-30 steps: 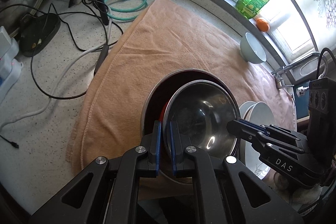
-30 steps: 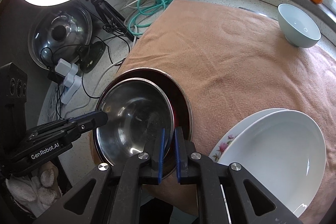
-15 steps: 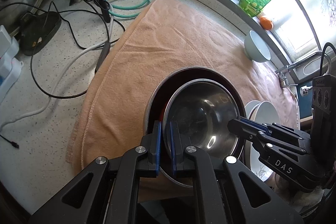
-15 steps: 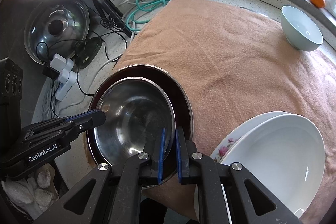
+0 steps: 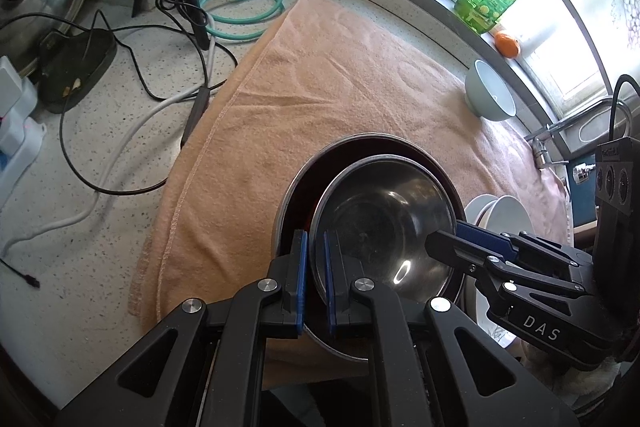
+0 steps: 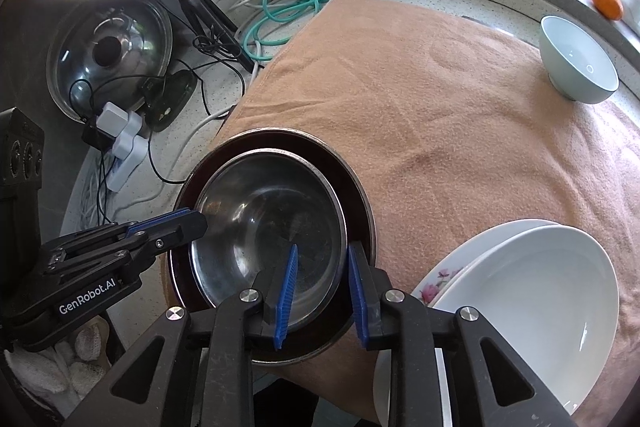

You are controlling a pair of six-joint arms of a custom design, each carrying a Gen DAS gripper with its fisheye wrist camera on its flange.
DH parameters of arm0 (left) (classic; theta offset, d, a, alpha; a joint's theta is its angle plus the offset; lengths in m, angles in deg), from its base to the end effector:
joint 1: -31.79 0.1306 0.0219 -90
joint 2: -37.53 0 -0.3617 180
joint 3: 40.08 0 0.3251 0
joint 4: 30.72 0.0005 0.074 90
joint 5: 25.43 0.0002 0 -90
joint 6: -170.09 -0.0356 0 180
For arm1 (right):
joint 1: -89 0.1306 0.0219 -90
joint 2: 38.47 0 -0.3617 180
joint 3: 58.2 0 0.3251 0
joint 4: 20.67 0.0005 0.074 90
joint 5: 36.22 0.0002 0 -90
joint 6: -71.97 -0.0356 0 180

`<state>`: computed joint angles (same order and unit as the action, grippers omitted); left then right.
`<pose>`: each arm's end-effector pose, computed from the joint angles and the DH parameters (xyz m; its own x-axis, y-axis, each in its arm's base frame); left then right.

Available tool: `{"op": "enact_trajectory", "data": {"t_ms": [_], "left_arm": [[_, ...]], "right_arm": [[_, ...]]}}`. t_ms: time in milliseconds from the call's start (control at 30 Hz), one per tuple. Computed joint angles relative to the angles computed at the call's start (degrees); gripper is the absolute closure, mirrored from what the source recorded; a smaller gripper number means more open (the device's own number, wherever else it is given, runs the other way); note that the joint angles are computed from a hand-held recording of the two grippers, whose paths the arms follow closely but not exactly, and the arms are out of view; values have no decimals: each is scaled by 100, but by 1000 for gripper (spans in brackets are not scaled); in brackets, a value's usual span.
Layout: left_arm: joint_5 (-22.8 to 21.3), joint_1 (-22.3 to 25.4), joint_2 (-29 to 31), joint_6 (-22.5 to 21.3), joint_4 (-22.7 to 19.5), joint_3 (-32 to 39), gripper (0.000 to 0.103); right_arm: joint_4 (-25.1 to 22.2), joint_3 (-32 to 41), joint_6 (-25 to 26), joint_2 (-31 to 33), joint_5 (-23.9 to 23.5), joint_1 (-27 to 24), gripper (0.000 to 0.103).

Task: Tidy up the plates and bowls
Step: 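Open both tools and pull them off the red-bottomed bowl rim, then move both tools to the pale blue bowl and grip its rim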

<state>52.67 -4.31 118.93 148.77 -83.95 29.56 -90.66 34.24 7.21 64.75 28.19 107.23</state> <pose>0.2722 -0.1900 0.3233 -0.7377 -0.5902 -0.3278 -0.4981 0.8035 -0.3259 0.4140 0.1520 0.3171 -0.6996 -0.6353 -0.3269 -0.7145 0.6236 0.3172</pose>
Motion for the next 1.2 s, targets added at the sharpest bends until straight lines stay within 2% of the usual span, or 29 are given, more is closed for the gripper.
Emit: {"op": "enact_trajectory", "data": {"t_ms": [367,600,867,1200], "left_arm": [[-164,-11,-70,-77,-114,129,97],[-258,17,-60,-211,-147,339,97],[-281,51,57,-453,-38,689,97],[-89,111,602,-928,205,1343,97]], "right_arm": [[-48,123,-47,-6,-133,-76,77],[-172,344,-89,-11,-373,-220,77],[-480,823,-34,83,-739,-539,77],[-687,1590,-3,390,-959,-1120,77]]}}
